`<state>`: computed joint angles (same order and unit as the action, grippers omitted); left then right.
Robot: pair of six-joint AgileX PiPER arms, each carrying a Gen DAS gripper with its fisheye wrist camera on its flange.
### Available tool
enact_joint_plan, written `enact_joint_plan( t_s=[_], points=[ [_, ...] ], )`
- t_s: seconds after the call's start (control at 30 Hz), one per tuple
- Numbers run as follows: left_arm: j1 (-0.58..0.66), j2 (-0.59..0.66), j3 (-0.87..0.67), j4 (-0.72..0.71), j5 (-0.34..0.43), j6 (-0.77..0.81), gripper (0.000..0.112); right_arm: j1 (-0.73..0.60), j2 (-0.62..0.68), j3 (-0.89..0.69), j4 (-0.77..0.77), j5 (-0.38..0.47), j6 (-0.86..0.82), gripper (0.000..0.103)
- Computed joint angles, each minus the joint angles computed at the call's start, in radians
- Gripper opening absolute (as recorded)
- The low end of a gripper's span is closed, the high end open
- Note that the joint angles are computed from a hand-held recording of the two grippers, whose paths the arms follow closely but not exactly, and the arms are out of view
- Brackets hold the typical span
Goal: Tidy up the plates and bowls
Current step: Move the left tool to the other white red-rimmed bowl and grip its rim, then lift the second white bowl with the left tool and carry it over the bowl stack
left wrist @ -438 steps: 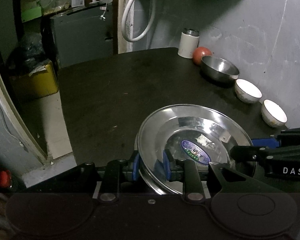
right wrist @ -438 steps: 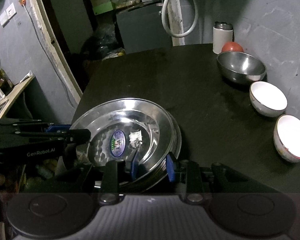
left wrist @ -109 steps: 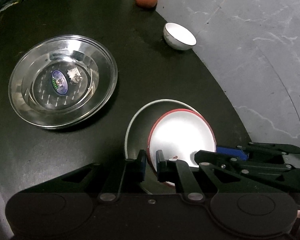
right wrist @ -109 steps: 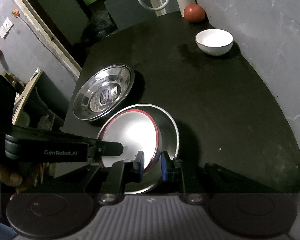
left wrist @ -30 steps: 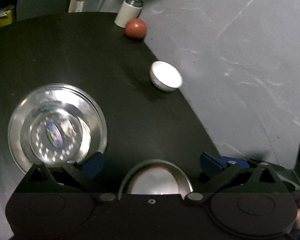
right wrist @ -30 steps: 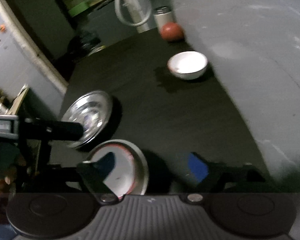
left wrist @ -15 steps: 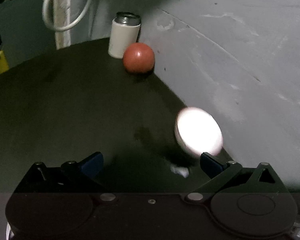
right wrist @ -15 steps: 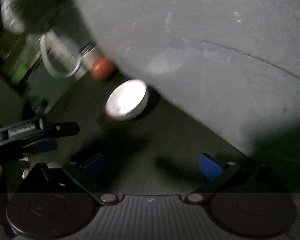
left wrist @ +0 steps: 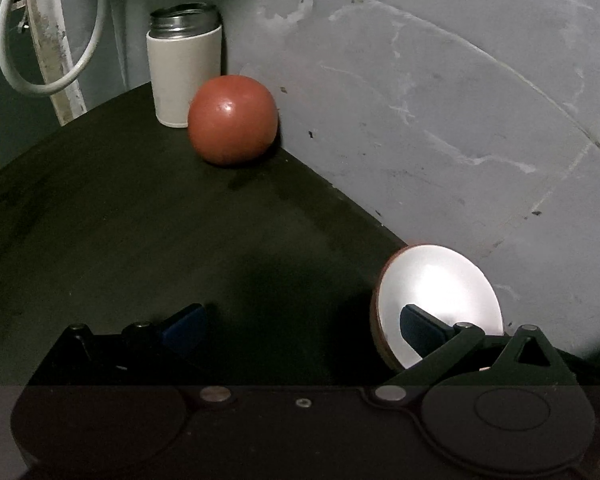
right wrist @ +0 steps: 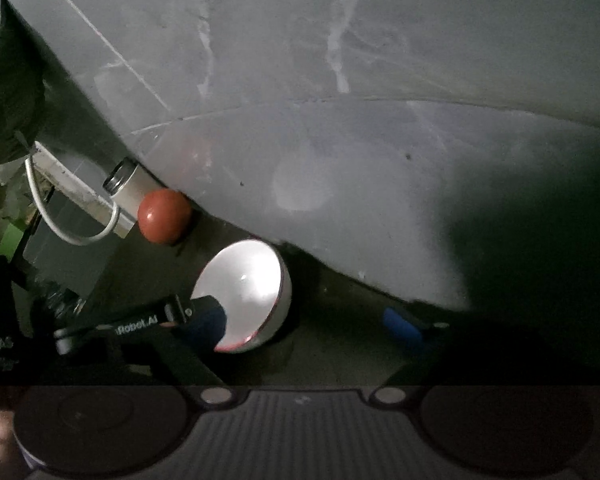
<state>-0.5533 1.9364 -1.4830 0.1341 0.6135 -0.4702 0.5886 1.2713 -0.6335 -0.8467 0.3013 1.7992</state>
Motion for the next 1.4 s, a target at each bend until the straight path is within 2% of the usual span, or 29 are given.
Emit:
enact_joint_plan(
  t_s=[0.3,0.57,0.67,0.87,0.97,1.03,1.17,1.23,1.3,1.4],
  points=[
    [-0.008,0.022,-0.025,0.037,0.01,-0.014,0.102,-0.017,0.083,-0.053,0.016,-0.007,-0.014,0.063],
    [-0.014,0.042,-0.053,0.018,0.026,0.01,0.102,-0.021,0.132,-0.088,-0.003,-0.025,-0.021,0.052],
    [-0.016,0.05,-0.061,0.019,0.03,0.0,0.098,-0.03,0.146,-0.096,0.015,-0.036,-0.044,0.047],
    [-0.026,0.051,-0.063,0.04,0.024,-0.019,0.083,-0.041,0.158,-0.105,0.013,-0.056,-0.065,0.04],
    [-0.026,0.04,-0.05,0.032,0.01,-0.019,0.072,-0.046,0.164,-0.107,0.015,-0.07,-0.075,0.033],
    [-0.018,0.027,-0.032,-0.007,-0.013,0.008,0.055,-0.049,0.16,-0.105,0.016,-0.081,-0.081,0.028],
    [-0.001,0.016,-0.011,-0.13,-0.054,0.089,0.034,-0.053,0.169,-0.115,0.043,-0.096,-0.121,0.02],
    [0.004,0.013,-0.001,-0.181,-0.071,0.117,0.018,-0.054,0.172,-0.119,0.052,-0.101,-0.135,0.017],
    [0.009,0.008,0.008,-0.244,-0.076,0.152,0.007,-0.054,0.173,-0.122,0.068,-0.102,-0.16,0.016],
    [-0.004,-0.016,0.036,-0.229,-0.07,0.113,0.007,-0.059,0.17,-0.125,0.145,-0.101,-0.252,0.016]
  ],
)
